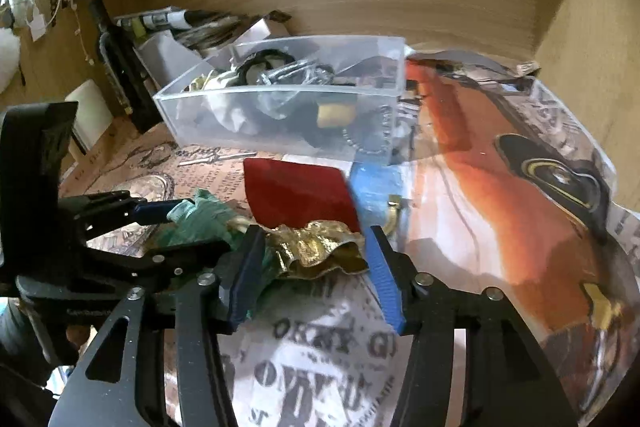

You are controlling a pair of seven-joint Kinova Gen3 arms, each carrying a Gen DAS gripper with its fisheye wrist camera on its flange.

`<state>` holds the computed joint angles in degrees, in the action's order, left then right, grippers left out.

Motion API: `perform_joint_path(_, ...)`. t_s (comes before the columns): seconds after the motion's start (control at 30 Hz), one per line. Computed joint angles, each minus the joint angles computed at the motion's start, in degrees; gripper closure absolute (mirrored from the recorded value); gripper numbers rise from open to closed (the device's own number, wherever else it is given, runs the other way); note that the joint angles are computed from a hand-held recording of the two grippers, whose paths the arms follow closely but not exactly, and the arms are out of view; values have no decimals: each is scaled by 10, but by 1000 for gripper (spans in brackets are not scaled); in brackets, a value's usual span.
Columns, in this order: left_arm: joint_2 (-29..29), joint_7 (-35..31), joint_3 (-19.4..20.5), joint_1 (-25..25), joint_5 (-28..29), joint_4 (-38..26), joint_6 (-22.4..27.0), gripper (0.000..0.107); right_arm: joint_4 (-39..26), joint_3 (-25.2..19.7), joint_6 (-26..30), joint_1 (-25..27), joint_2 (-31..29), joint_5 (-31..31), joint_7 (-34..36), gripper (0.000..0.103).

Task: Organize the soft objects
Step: 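Grasp the green knit glove with the left tool while the right tool grasps the gold ribbon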

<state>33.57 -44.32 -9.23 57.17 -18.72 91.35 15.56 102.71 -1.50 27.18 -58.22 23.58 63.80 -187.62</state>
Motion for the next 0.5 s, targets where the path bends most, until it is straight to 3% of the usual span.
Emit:
perform_joint_path(0.13,-3,0,-6,4,-2,9,-13,69,-24,-10,-18,27,23,-60,62,54)
perform_joint_path(0.17,-4,0,-7,5,-1,12,-16,71,-25,-1,-24,21,26,-63,60,59)
perform_joint_path(0.27,-9,-2,-16,10,2,25,-33,75,-16,34,-51,-3,24,-50,42,78)
perform_joint_path(0.37,-10,9,-51,38,2,28,-36,79,-16,60,-40,-36,23,-22,19,89)
perform_joint_path(0.5,-15,42,-115,85,-8,41,-45,82,-5,69,-21,-56,13,44,-48,91)
